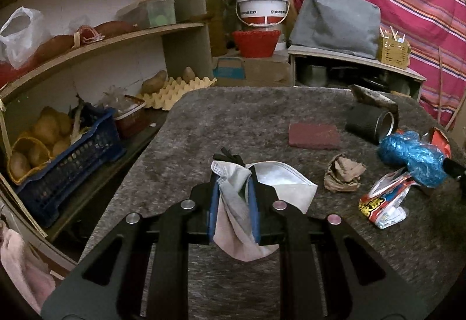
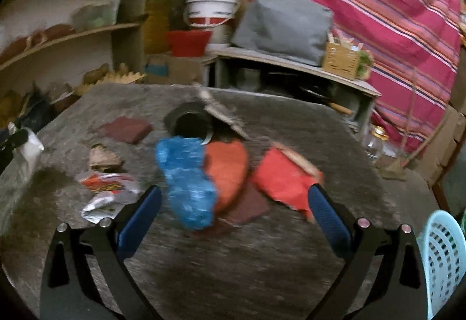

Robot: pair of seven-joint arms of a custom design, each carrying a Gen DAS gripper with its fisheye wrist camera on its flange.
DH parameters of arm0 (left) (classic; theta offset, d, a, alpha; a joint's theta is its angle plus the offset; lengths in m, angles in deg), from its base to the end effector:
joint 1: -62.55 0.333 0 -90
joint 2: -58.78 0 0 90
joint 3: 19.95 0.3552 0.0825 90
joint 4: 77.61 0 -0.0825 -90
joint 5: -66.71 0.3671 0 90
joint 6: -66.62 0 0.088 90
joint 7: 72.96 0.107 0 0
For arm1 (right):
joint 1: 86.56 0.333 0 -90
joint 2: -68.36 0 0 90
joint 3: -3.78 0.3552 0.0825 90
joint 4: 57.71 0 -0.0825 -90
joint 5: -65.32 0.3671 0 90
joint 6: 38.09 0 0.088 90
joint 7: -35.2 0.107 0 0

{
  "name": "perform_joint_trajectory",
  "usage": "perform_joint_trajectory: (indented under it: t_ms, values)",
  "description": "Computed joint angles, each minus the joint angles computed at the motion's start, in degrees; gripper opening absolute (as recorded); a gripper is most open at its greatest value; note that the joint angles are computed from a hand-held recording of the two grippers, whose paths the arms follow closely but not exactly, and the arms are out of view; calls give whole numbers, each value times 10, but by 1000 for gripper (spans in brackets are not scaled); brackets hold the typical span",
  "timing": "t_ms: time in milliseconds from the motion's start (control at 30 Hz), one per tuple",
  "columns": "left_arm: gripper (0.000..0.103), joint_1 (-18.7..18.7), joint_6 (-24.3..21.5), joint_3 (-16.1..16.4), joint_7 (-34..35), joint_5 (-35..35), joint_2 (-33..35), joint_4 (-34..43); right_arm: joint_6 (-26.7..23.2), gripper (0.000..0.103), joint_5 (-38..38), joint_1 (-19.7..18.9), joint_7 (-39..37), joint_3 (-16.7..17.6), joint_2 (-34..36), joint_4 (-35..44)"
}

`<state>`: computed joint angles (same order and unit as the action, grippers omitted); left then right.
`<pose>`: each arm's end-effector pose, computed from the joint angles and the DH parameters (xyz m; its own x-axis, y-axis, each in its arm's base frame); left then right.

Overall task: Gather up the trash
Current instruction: 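Grasp the white cloth with the left gripper while the right gripper grasps the blue plastic bag, then carry the white cloth and blue bag over the basket and release both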

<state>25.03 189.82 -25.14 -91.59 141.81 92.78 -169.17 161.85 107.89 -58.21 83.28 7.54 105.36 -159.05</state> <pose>0.5600 -0.4464 0.3487 0.3898 -0.9176 -0.0784 -0.5181 -0.1481 -0.8424 0.6382 0.2936 0.3508 0.3532 -0.9297 0.1044 -0.4795 -0.2757 -0.8331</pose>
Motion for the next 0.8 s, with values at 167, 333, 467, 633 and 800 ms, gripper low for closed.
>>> perform_joint_trajectory:
  t_ms: [167,333,467,633,800]
  values:
    - [17,2,7,-1,3,2,-2,-5,-70,57,20,56,-6,-65,18,33]
    - [17,0,8,-1,3,3,-1,-2,-53,21,-28,23,-3,-23,15,19]
    - [17,-5,3,-1,-3,6,-4,-3,-2,12,-92,-87,7,103,1,-16]
    - [17,-12,-8,-3,-6,9,-5,3,59,12,-185,-190,81,195,-18,-71]
    - [17,-25,-18,-4,-2,18,1,22,71,12,-213,-207,133,182,-43,-105]
